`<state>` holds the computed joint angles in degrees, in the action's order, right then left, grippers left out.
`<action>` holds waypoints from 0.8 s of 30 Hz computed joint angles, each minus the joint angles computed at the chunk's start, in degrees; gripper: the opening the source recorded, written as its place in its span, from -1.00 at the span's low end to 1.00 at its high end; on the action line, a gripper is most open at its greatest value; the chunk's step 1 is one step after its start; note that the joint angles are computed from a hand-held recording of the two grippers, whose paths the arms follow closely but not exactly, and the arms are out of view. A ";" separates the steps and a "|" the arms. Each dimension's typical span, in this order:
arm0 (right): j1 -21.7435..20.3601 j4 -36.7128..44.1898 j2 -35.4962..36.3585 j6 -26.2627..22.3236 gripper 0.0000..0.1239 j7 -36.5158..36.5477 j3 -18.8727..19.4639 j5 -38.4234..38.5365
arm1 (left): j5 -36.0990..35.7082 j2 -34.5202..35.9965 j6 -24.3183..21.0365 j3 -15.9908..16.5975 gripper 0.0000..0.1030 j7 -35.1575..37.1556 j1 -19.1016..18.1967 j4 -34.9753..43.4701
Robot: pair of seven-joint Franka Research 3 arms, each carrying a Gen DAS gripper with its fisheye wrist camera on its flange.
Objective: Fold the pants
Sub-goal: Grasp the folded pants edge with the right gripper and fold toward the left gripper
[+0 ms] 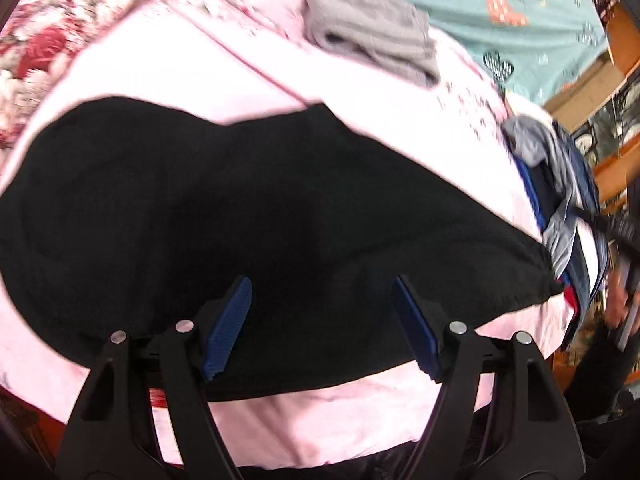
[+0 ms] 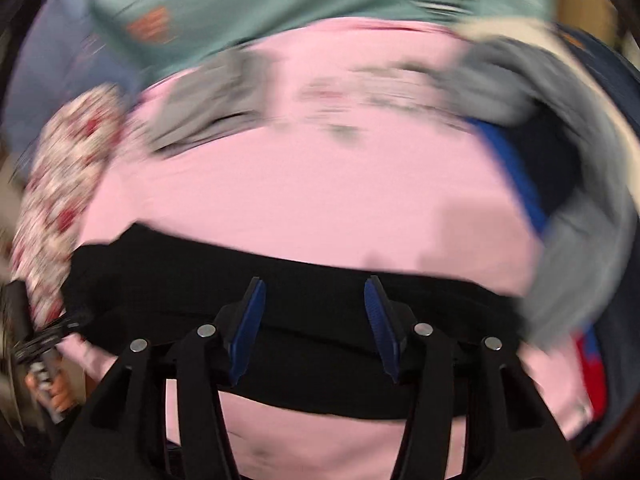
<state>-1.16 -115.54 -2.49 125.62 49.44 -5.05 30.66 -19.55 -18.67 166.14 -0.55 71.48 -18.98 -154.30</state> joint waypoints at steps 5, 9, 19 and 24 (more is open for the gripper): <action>8.48 8.93 9.20 -7.99 -0.15 -5.80 7.32 1.55 | 4.53 3.38 0.75 -4.01 0.44 -2.78 2.52 0.22; 14.58 17.26 18.13 -6.53 -0.15 -0.72 9.86 -4.88 | 2.41 3.20 2.70 -1.22 0.44 -0.07 -0.37 -0.79; 16.12 37.66 35.00 -17.50 -0.16 6.10 10.91 -8.48 | -15.85 1.52 5.21 8.10 0.44 18.67 -9.97 -2.48; 17.28 29.46 29.71 -8.80 -0.98 3.10 11.13 -8.11 | -19.91 0.54 4.09 8.18 0.44 22.09 -9.30 -2.69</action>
<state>16.12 -86.08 27.22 116.82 52.54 6.08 22.56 -39.46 -18.12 170.23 7.62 93.57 -28.28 -156.99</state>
